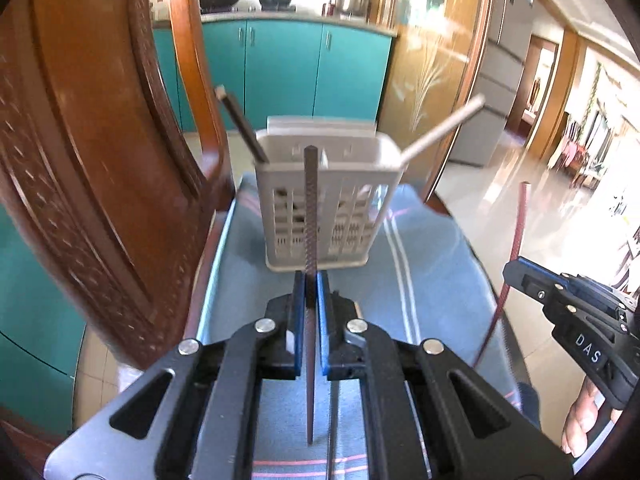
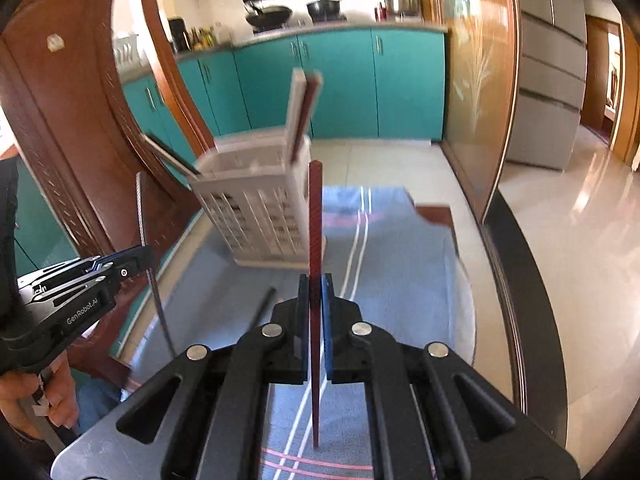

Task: Organize utensils
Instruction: 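Lift both chopsticks into the utensil holder and open both tools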

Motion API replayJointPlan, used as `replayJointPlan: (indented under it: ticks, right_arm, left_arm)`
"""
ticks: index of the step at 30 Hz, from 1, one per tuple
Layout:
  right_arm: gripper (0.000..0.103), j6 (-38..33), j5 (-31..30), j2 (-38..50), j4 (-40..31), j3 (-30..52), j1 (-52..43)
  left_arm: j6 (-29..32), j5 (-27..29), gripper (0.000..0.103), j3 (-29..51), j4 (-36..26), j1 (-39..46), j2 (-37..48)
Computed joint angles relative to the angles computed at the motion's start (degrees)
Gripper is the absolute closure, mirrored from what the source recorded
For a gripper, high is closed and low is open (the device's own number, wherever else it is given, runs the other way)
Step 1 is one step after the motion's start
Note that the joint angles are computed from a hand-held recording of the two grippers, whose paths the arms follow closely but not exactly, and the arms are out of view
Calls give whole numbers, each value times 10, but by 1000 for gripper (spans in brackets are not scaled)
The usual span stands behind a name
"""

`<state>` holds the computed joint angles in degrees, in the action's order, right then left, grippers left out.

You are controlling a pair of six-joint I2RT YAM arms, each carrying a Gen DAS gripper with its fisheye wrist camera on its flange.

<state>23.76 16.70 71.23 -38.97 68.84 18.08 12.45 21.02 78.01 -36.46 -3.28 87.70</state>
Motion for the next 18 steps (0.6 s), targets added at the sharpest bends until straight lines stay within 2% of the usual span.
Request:
replayJointPlan:
  ticks: [6, 10, 14, 18]
  right_arm:
    - [97, -31, 0, -5, -13, 58, 2]
    - [97, -61, -10, 31, -29, 140, -9]
    - [97, -91, -12, 78, -32, 242, -16]
    - [97, -78, -22, 139, -30, 362, -36]
  left_arm:
    - [6, 50, 96, 76, -49, 21, 2]
    - [2, 96, 96, 169, -93, 42, 31]
    - [-38, 111, 97, 303, -111, 57, 75]
    - [-93, 108, 96, 438, -121, 51, 136]
